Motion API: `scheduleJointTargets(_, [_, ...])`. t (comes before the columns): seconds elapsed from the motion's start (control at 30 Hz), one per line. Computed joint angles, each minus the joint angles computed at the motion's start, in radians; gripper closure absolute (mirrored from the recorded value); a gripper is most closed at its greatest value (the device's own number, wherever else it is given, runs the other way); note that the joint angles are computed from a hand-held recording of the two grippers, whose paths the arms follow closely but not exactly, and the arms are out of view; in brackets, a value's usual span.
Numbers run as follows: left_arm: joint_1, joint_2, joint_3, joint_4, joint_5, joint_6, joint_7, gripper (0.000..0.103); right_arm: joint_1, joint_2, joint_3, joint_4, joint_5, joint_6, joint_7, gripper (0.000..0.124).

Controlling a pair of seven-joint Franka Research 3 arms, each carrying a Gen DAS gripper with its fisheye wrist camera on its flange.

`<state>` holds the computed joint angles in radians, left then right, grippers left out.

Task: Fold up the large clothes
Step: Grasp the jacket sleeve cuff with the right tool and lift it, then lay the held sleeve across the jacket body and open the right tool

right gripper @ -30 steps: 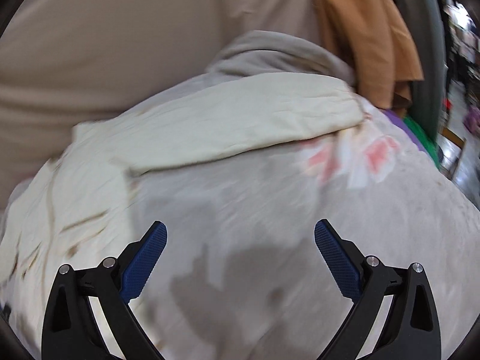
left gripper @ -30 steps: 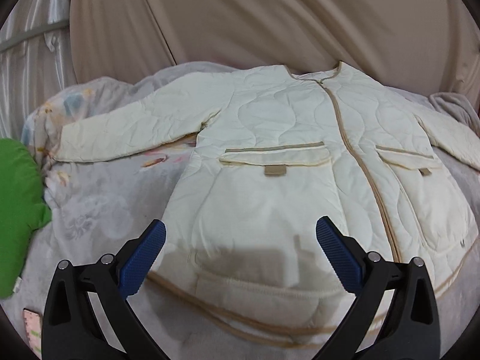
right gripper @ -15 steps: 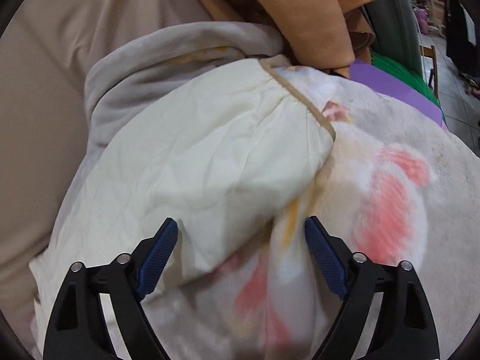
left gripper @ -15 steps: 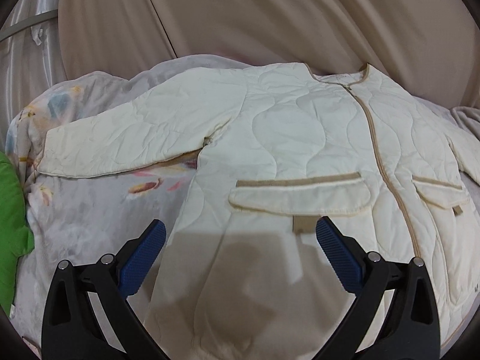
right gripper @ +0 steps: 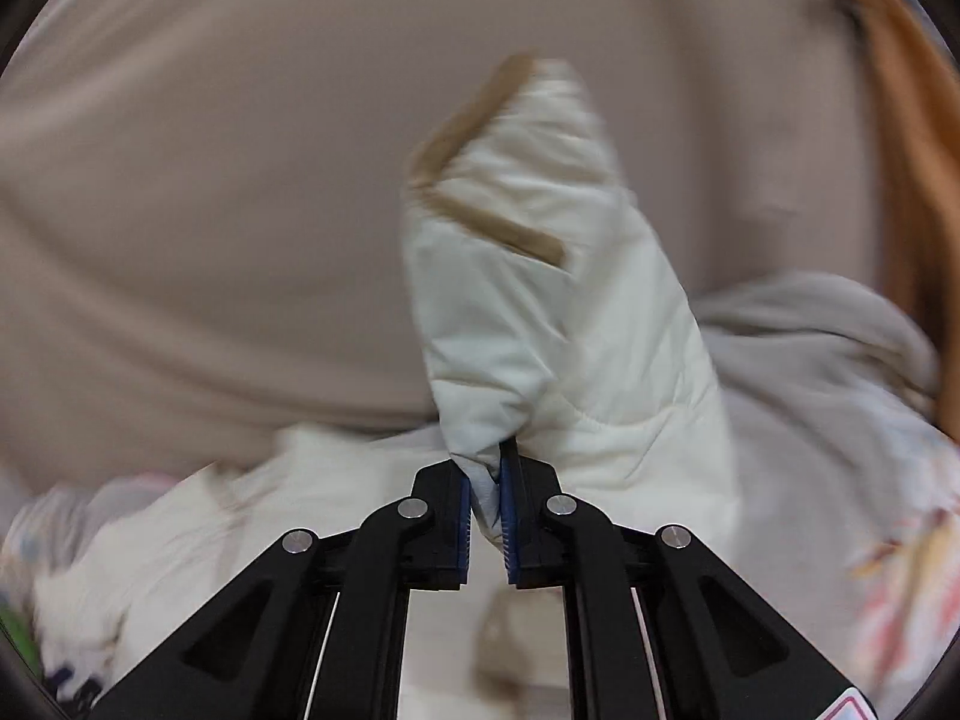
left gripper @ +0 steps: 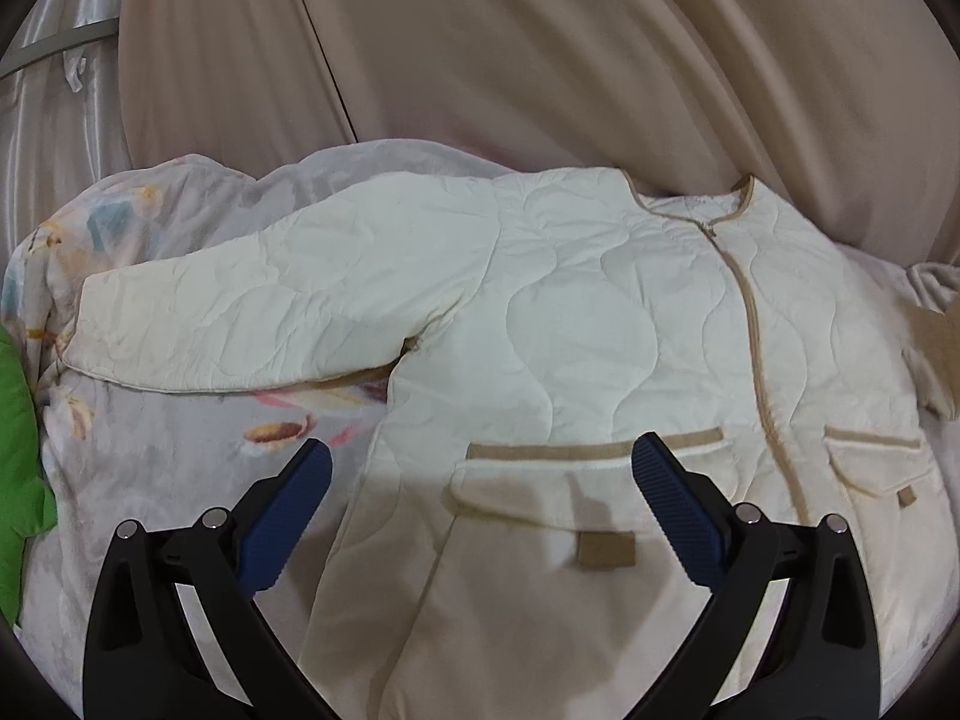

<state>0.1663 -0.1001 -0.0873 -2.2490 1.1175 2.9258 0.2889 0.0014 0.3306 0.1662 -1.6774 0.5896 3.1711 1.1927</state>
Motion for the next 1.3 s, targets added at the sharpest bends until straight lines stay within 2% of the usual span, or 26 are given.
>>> scheduleJointTargets(0.03, [0.000,0.001,0.005,0.001,-0.017,0.012,0.011,0.005,0.004,0.025,0.055,0.035,-0.003,-0.030,-0.048,0.115])
scheduleJointTargets(0.07, [-0.004,0.007,0.013,0.004,-0.069,0.031,0.051,0.005,0.033,0.058,0.076,0.072,-0.024,-0.061,-0.067,0.115])
scheduleJointTargets(0.1, [-0.008,0.012,0.020,0.005,-0.123,0.050,0.095,0.005,0.077,0.088,0.062,0.104,-0.053,-0.087,-0.060,0.115])
scheduleJointTargets(0.13, [-0.012,0.019,0.027,0.006,-0.185,0.069,0.145,0.005,0.155,0.138,0.018,0.151,-0.121,-0.130,-0.024,0.115])
scheduleJointTargets(0.23, [-0.033,0.048,0.044,0.013,-0.412,0.107,0.334,0.005,0.324,0.273,-0.104,0.283,-0.261,-0.269,0.072,0.112])
scheduleJointTargets(0.3, [-0.042,0.070,0.044,0.026,-0.526,0.117,0.436,0.005,0.386,0.342,-0.153,0.353,-0.342,-0.352,0.131,0.106])
scheduleJointTargets(0.37, [-0.056,0.104,0.038,0.051,-0.696,0.118,0.597,0.005,0.441,0.363,-0.198,0.355,-0.424,-0.374,0.185,0.105])
scheduleJointTargets(0.43, [-0.057,0.137,0.003,0.075,-0.989,0.116,0.866,0.005,0.411,0.326,-0.150,0.294,-0.431,-0.345,0.145,0.099])
scheduleJointTargets(0.5, [-0.036,0.185,-0.052,0.133,-1.242,0.083,1.086,0.005,0.308,0.256,-0.030,0.201,-0.344,-0.317,0.036,0.075])
scheduleJointTargets(0.57, [-0.006,0.242,-0.104,0.207,-1.414,0.044,1.214,0.005,0.221,0.174,0.057,0.081,-0.235,-0.256,-0.065,0.069])
scheduleJointTargets(0.63, [0.033,0.289,-0.165,0.271,-1.563,0.005,1.341,0.005,0.130,0.102,0.129,-0.009,-0.114,-0.253,-0.176,0.069])
scheduleJointTargets(0.67, [0.046,0.323,-0.188,0.319,-1.621,-0.035,1.390,0.005,0.109,0.074,0.134,-0.041,-0.071,-0.248,-0.203,0.068])
scheduleJointTargets(0.7, [0.048,0.344,-0.197,0.347,-1.652,-0.060,1.413,0.005,0.089,0.038,0.138,-0.091,-0.022,-0.229,-0.232,0.068])
scheduleJointTargets(0.77, [0.028,0.402,-0.180,0.420,-1.640,-0.137,1.382,0.005,0.051,-0.028,0.137,-0.183,0.072,-0.194,-0.292,0.068])
scheduleJointTargets(0.83, [0.025,0.440,-0.182,0.462,-1.655,-0.180,1.367,0.010,0.063,-0.069,0.075,-0.245,0.091,-0.153,-0.274,0.067])
scheduleJointTargets(0.87, [0.008,0.450,-0.167,0.471,-1.630,-0.176,1.336,0.023,0.068,-0.076,0.051,-0.261,0.107,-0.141,-0.267,0.067])
scheduleJointTargets(0.9, [-0.005,0.453,-0.159,0.475,-1.608,-0.161,1.318,0.053,0.063,-0.081,0.032,-0.268,0.130,-0.147,-0.260,0.066])
scheduleJointTargets(0.97, [0.023,0.465,-0.195,0.505,-1.634,-0.180,1.372,0.089,0.037,-0.081,0.009,-0.261,0.198,-0.189,-0.251,0.066])
scheduleJointTargets(1.03, [0.041,0.461,-0.215,0.525,-1.668,-0.176,1.418,0.093,0.006,-0.063,-0.001,-0.226,0.288,-0.250,-0.258,0.065])
scheduleJointTargets(1.1, [0.025,0.434,-0.206,0.520,-1.649,-0.112,1.440,0.094,-0.004,-0.047,-0.011,-0.198,0.348,-0.282,-0.276,0.065])
scheduleJointTargets(1.23, [0.049,0.373,-0.227,0.487,-1.690,0.014,1.520,0.094,-0.012,0.038,-0.022,-0.067,0.405,-0.374,-0.268,0.066])
scheduleJointTargets(1.3, [0.001,0.382,-0.162,0.495,-1.593,0.043,1.438,0.094,-0.001,0.096,-0.039,0.011,0.382,-0.420,-0.199,0.073])
